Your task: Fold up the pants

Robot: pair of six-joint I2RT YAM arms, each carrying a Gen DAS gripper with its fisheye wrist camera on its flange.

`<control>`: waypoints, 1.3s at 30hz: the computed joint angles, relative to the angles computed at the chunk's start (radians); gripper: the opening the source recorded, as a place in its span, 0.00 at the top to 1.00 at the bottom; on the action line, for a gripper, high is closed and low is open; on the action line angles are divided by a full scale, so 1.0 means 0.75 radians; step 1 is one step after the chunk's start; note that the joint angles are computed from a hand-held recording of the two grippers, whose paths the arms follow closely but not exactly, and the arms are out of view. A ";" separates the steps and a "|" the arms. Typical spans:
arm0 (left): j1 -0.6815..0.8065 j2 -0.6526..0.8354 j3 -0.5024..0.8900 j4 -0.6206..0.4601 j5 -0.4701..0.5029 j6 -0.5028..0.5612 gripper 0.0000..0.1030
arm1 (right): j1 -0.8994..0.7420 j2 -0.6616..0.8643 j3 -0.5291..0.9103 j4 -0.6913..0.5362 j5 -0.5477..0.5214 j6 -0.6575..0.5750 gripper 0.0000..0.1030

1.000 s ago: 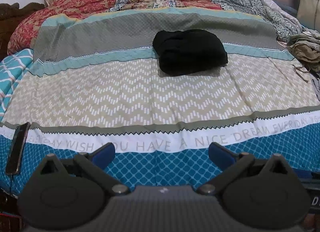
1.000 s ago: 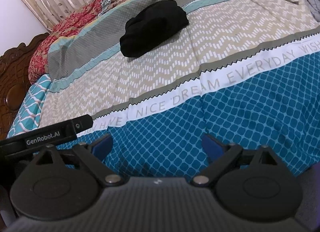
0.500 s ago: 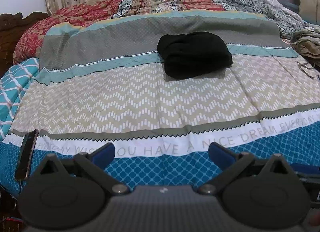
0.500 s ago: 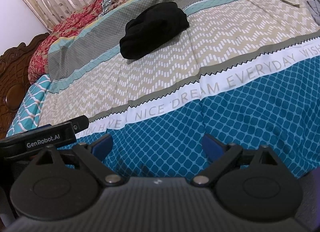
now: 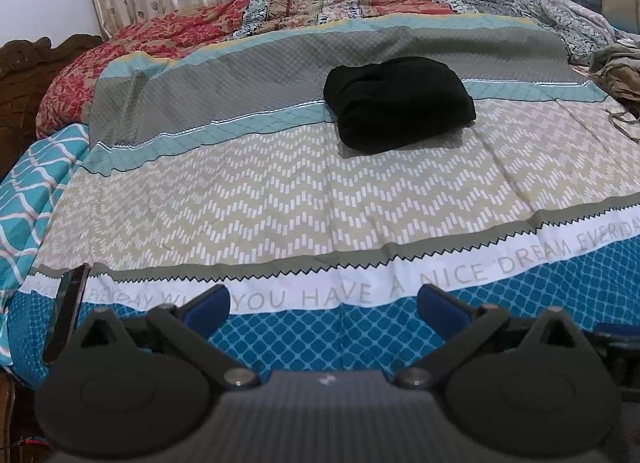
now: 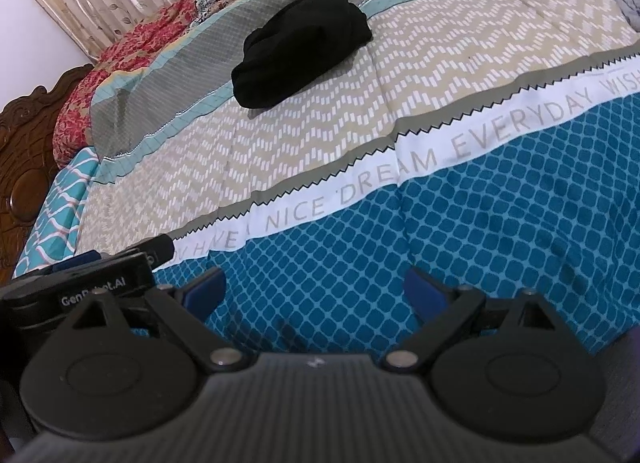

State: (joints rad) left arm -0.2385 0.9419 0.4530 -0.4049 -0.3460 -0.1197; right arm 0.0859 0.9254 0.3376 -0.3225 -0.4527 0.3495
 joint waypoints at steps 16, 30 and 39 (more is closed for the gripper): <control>0.040 0.044 0.008 -0.005 -0.030 -0.013 0.00 | -0.008 0.023 0.004 -0.005 -0.017 -0.004 0.05; 0.066 0.087 0.008 -0.012 -0.010 0.005 0.00 | 0.000 0.017 -0.003 -0.012 -0.022 0.013 0.05; 0.061 0.113 0.008 -0.013 -0.015 0.005 0.00 | 0.003 0.021 -0.006 -0.012 -0.026 0.024 0.05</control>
